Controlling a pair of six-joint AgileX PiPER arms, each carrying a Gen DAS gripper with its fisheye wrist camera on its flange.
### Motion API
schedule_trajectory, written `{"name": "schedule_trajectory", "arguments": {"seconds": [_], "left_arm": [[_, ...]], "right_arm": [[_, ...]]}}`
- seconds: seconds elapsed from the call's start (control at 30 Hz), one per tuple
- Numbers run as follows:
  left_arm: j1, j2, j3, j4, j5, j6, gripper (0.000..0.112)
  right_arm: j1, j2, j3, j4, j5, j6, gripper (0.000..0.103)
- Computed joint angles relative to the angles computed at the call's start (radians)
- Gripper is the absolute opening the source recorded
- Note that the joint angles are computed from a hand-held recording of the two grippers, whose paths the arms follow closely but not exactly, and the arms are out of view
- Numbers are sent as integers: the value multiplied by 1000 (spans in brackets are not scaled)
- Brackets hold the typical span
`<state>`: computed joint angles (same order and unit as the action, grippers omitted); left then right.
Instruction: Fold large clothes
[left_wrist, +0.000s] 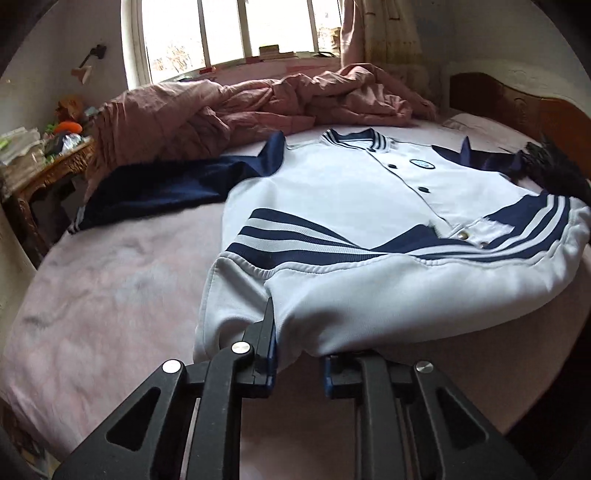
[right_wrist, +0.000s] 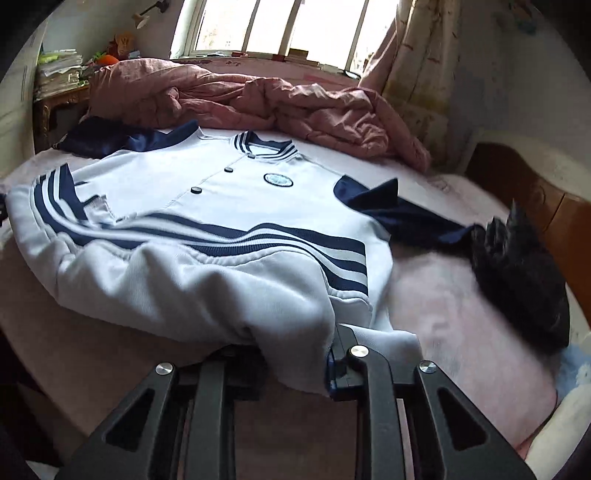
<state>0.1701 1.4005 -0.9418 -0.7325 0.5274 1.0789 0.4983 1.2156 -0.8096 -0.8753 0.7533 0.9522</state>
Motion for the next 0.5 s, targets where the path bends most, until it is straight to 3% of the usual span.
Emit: {"name": "schedule_trajectory", "arguments": {"seconds": [0.1,0.17,0.3,0.4,0.5], "left_arm": [[6,-33,42,10,10,8,19],[-10,-31,51,38,-21,-26,20],[-5,-17,20,38,14,-48,21],[-5,11,-69,68,82,-94,21],[-26,115,-277,100,193,-199,21]], "right_arm": [[27,-19,38,27,34,-6,27],[6,-22,57,44,14,-14,29],[-23,-40,71,67,-19,-20,35],[-75,-43,39,124,-53,-98,36],[-142,18,-78,173,-66,-232,42]]}}
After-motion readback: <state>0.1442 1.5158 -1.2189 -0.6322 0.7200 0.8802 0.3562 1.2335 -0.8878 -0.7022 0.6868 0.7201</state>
